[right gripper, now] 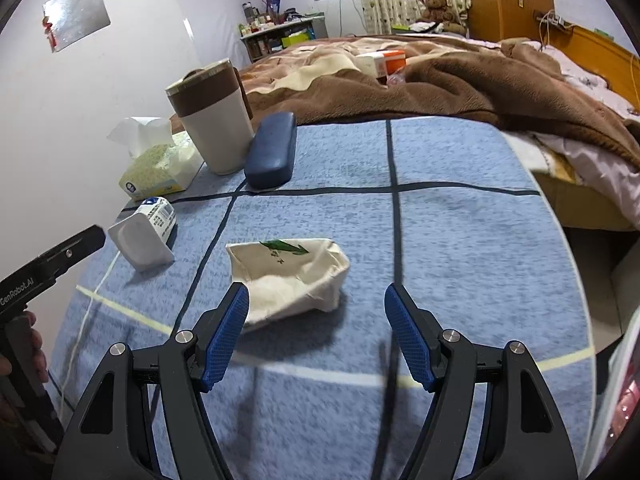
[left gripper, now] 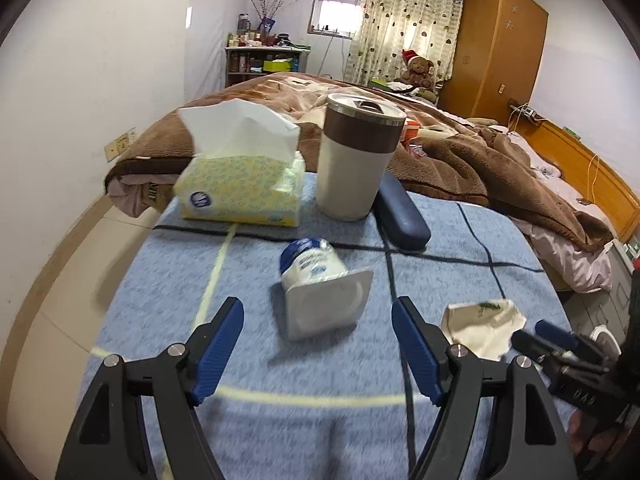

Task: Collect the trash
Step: 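Grasp the white yogurt cup with left tool while right tool grasps the crumpled white paper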

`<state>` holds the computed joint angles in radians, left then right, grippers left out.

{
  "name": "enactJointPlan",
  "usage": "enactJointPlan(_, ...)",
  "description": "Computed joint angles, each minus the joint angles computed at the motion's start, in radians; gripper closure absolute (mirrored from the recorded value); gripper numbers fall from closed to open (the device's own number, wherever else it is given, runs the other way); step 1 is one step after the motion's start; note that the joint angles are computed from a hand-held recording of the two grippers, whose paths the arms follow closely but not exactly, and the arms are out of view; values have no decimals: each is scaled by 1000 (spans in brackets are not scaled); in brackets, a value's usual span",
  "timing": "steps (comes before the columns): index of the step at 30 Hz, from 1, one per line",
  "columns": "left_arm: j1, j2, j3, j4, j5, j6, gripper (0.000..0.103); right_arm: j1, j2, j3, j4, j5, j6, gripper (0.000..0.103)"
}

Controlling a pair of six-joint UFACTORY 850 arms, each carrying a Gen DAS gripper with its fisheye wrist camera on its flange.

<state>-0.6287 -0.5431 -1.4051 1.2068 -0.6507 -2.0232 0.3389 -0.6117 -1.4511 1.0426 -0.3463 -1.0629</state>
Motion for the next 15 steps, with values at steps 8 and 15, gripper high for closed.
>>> enactJointPlan(8,38,-83,-110,-73,23,98,24,18,-55,-64,-171,-10,180,46)
enactJointPlan(15,46,-144,-180,-143,-13,181,24,8,-69,-78,-143,-34,152,62)
